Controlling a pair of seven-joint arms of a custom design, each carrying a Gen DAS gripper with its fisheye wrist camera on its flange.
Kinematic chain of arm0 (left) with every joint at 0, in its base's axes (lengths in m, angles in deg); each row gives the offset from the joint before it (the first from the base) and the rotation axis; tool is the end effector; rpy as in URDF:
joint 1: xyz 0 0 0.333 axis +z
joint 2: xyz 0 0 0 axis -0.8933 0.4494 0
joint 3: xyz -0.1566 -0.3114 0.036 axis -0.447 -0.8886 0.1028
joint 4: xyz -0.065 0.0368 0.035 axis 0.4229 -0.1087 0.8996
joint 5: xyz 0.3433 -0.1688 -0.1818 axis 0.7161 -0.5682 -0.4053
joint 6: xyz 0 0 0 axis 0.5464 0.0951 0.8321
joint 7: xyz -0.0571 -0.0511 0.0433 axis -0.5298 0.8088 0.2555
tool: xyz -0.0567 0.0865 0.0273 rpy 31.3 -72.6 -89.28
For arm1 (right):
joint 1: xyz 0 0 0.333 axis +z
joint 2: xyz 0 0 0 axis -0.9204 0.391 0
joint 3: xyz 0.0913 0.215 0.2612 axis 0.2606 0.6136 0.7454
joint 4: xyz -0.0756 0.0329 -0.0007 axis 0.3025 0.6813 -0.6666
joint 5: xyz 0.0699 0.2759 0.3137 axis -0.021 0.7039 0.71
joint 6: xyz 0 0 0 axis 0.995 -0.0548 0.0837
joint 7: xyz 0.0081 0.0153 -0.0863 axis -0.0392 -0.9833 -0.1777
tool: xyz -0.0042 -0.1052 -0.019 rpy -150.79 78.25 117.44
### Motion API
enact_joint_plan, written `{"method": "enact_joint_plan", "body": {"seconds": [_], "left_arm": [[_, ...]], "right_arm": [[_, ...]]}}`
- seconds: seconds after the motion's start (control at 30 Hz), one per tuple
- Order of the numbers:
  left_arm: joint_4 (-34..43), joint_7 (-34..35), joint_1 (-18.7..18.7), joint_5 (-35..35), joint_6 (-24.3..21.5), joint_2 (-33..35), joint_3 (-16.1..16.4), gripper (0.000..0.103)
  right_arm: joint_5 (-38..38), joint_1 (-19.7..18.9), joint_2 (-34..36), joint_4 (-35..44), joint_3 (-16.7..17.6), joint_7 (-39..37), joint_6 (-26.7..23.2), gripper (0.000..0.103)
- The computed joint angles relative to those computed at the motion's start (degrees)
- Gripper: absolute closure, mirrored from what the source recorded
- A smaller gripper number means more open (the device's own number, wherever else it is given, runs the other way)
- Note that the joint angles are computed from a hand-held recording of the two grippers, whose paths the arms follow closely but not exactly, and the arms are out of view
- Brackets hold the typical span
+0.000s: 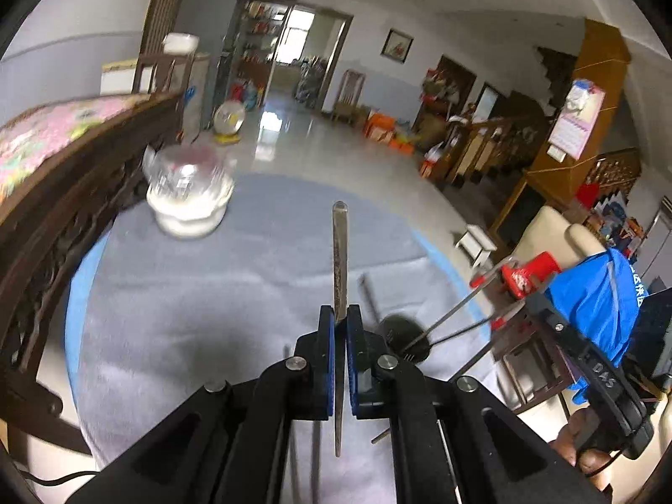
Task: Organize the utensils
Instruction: 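Lower the left tool's chopstick into the cup and open it while the right tool releases its chopstick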
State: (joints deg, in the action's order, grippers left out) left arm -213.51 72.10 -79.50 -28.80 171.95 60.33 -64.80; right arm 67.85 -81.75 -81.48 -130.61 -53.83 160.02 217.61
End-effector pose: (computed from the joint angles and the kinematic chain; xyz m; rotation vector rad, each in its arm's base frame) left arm 0.4761 -0.1187 0.6152 -1.5448 2.1176 -1.2778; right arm 0.3751 0.2186 0.5935 -1.1341 1.6192 -0.6690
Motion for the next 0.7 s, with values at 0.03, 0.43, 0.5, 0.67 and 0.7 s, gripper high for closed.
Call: {"method": "enact_joint_plan", "body": {"seconds": [0.03, 0.43, 0.5, 0.67, 0.7], "left_arm": [[0.8, -0.1, -0.3, -0.2, 0.6, 0.3, -0.3, 0.098], [8.3, 4.4, -7.0, -7.5, 12.7, 6.9, -2.0, 0.098], [8.8, 7.8, -8.9, -11.3, 16.0, 7.9, -1.8, 0.098], [10.9, 19.8, -13.6, -23.5, 24.3, 11.9, -1.7, 0.098], [11.3, 20.9, -13.4, -24.5, 25.1, 12.7, -2.3, 0.098]], "right_arm": [[0.0, -1.0, -0.3, 0.4, 0.3, 0.2, -0.2, 0.096], [-3.2, -20.5, -10.2, 3.8, 9.8, 6.7, -2.1, 0.096], [-3.6, -23.8, -12.0, 4.0, 12.1, 8.1, -2.0, 0.096], [-3.6, -26.0, -10.2, 4.1, 14.5, 10.0, -1.4, 0.096], [-3.7, -25.7, -9.7, 4.1, 14.6, 9.9, -1.7, 0.096]]}}
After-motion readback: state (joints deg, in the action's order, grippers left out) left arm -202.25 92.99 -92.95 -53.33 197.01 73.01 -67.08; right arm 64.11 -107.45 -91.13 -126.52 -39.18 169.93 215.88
